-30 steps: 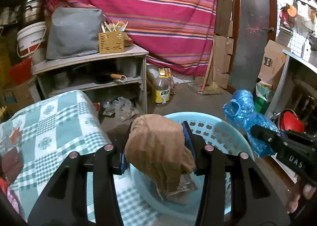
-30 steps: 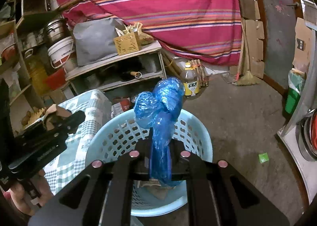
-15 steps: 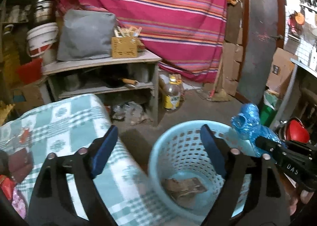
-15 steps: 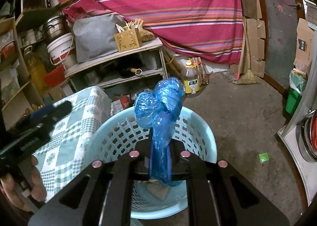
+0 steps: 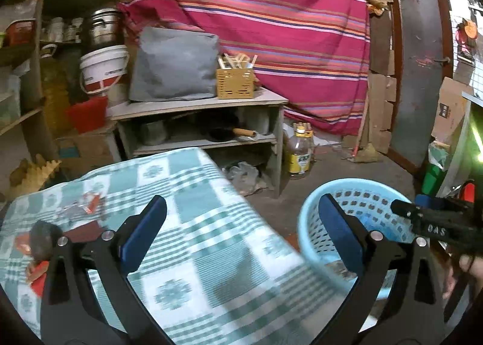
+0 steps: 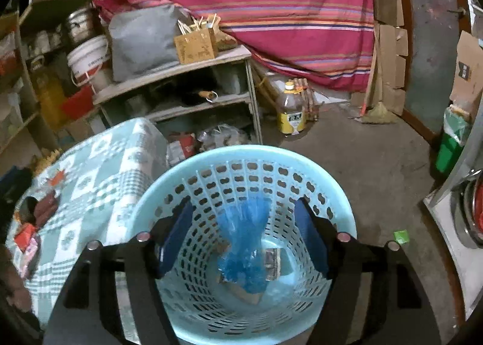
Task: Collect trash
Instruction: 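Move both tools back over the table toward the remaining trash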
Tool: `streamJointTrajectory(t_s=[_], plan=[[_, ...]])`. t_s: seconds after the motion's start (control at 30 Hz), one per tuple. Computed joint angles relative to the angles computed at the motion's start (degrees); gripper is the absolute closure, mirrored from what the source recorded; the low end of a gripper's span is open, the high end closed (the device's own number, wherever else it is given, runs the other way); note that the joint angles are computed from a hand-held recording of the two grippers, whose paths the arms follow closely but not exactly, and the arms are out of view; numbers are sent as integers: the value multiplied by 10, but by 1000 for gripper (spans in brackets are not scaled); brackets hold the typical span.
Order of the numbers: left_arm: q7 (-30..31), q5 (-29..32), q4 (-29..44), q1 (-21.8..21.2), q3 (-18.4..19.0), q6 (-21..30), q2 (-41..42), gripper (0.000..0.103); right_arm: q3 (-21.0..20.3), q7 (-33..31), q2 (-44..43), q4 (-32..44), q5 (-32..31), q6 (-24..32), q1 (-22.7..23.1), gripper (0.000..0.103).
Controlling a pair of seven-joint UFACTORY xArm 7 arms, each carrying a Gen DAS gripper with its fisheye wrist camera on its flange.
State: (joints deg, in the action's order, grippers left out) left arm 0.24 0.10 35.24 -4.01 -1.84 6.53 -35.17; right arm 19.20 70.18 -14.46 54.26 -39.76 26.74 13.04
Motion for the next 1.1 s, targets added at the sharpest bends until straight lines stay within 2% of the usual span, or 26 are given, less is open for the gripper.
streamJointTrajectory(t_s=[0.1,0.2,0.47,0.6,0.73,0.87,1.1], plan=[[16,1,-23,7,26,14,-41,6,12,19,-7,4,-15,5,-1,33],[41,-3,-43,15,60,39,-85,6,36,48,-22,11,-59,13,-7,26],[105,-8,-87,82,121,77,-171,6,88,99,-27,39,-137,11,4,15],[143,-13,-102,116,150,89,-187,6,112,130,3,69,-185,28,27,14],[181,-23,-115,134,175,92,-187,6,131,154,47,105,-239,68,60,14],[220,-31,-135,151,192,93,-185,6,129,169,92,138,-265,98,95,14],[273,-56,-147,166,215,119,-167,6,90,169,137,171,-264,110,149,14]])
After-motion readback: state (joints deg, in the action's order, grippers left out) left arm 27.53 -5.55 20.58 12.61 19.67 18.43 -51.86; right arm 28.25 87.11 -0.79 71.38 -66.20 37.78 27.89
